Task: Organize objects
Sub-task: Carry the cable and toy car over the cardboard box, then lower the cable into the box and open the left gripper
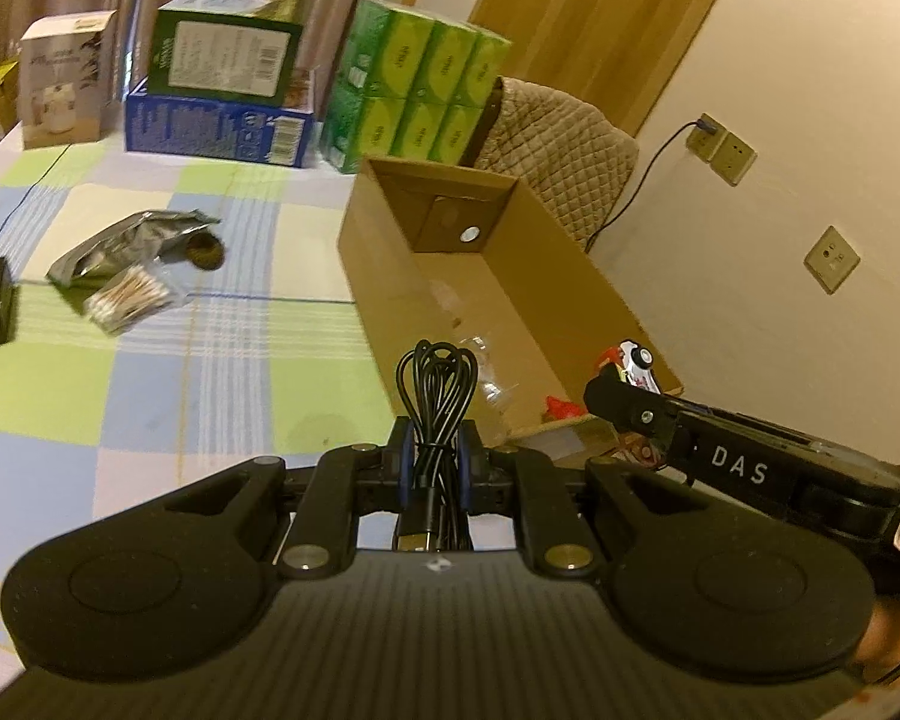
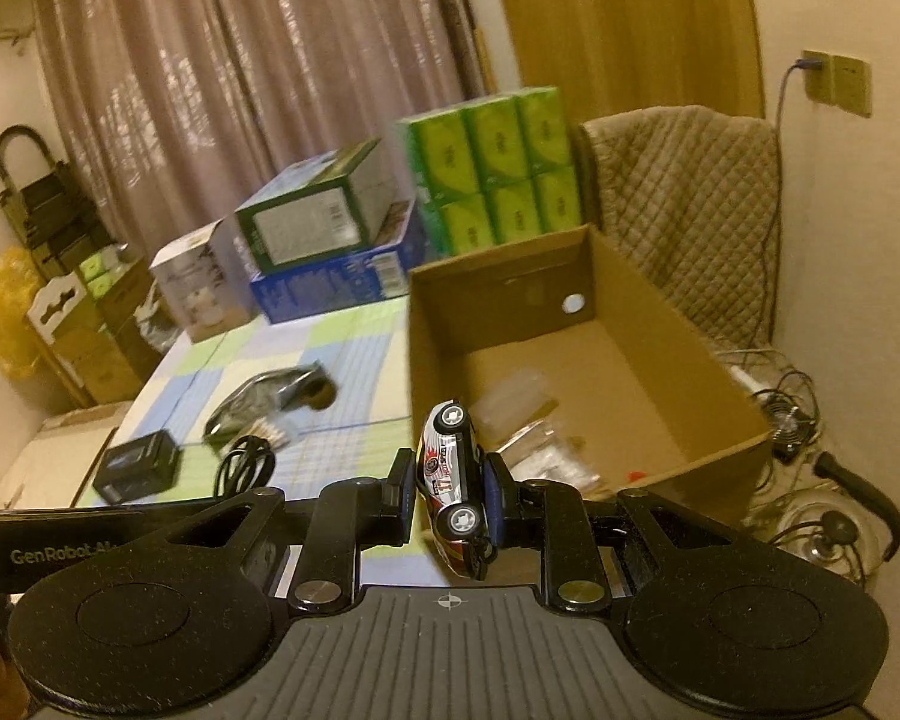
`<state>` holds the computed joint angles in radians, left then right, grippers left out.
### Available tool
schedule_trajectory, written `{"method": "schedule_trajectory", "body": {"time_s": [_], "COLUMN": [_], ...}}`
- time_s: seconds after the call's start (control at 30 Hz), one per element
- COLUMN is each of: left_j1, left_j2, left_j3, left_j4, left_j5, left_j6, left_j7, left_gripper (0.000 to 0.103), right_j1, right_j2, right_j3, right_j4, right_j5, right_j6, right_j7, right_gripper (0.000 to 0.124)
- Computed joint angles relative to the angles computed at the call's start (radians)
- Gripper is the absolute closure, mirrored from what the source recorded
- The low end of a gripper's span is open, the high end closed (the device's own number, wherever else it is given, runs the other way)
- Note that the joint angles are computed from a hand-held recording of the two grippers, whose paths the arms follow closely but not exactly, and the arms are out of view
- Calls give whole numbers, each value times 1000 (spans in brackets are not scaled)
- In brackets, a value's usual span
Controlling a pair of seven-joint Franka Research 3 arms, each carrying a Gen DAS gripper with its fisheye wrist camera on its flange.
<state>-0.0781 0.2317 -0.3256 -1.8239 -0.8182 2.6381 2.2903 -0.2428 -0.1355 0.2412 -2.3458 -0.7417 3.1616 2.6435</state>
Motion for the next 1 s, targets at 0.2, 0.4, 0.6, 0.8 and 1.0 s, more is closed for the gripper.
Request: {"method": "schedule_trajectory", "body": {"time_s": [0.2, 0.4, 0.6, 0.8, 1.0], "left_j1": [-22, -39, -52, -64, -75], "left_j2": [38, 98, 173, 239, 296], "left_j3": [-16, -40, -65, -85, -97], "left_j4": [58, 136, 228, 303, 356], "left_j5": [41, 103, 184, 267, 342], "left_j6": [-3, -6, -13, -22, -26], "left_j7": [-32, -87, -161, -226, -291], "left_gripper": [92, 92, 92, 92, 92], "right_j1": [-43, -45, -31, 29, 99], "right_j2": [-10, 3, 28, 66, 103], "right_j3": [-9, -47, -86, -155, -227], "right_j4": [4, 14, 31, 53, 77], "right_j5": [-19, 3, 15, 57, 128], "right_j6": [0, -2, -3, -5, -6], "right_j7": [4, -46, -79, -134, -211], "right_gripper": [104, 104, 104, 104, 104]}}
